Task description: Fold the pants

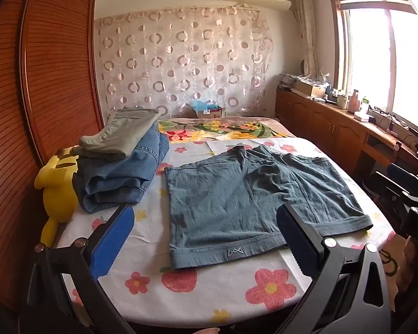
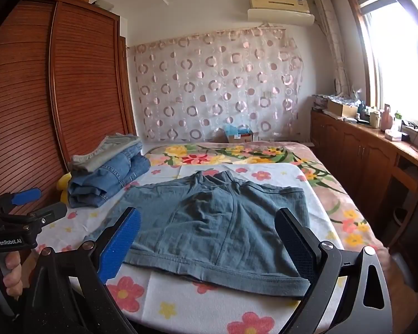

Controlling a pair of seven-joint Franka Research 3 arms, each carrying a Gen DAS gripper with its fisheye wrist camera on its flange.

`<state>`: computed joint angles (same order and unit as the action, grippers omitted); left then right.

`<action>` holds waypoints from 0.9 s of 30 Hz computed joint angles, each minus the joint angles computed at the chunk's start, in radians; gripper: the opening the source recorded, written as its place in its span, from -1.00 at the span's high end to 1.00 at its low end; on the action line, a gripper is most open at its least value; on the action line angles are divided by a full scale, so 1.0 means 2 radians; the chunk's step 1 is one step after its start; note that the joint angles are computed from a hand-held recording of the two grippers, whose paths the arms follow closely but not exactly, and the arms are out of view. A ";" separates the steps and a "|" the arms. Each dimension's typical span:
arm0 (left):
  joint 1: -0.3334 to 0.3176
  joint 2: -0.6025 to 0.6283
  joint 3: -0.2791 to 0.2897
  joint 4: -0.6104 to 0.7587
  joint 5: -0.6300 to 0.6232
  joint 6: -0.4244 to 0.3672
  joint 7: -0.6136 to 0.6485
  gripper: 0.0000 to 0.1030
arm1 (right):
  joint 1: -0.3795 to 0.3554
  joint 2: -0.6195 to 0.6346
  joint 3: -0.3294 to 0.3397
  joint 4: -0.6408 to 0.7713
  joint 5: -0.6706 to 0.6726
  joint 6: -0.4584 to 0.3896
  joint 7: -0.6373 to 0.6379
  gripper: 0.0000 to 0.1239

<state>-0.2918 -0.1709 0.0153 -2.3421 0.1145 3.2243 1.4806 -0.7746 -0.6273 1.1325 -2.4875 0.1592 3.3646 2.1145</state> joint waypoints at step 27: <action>-0.016 0.001 0.012 0.001 -0.017 -0.001 0.013 -0.99 | 0.002 -0.008 -0.001 -0.002 -0.002 0.000 0.010 -0.57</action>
<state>-0.3229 -0.1688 0.0402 -2.3403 0.0805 3.2216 1.5056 -0.7700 -0.6441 1.1312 -2.4915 0.1561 3.3656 2.1348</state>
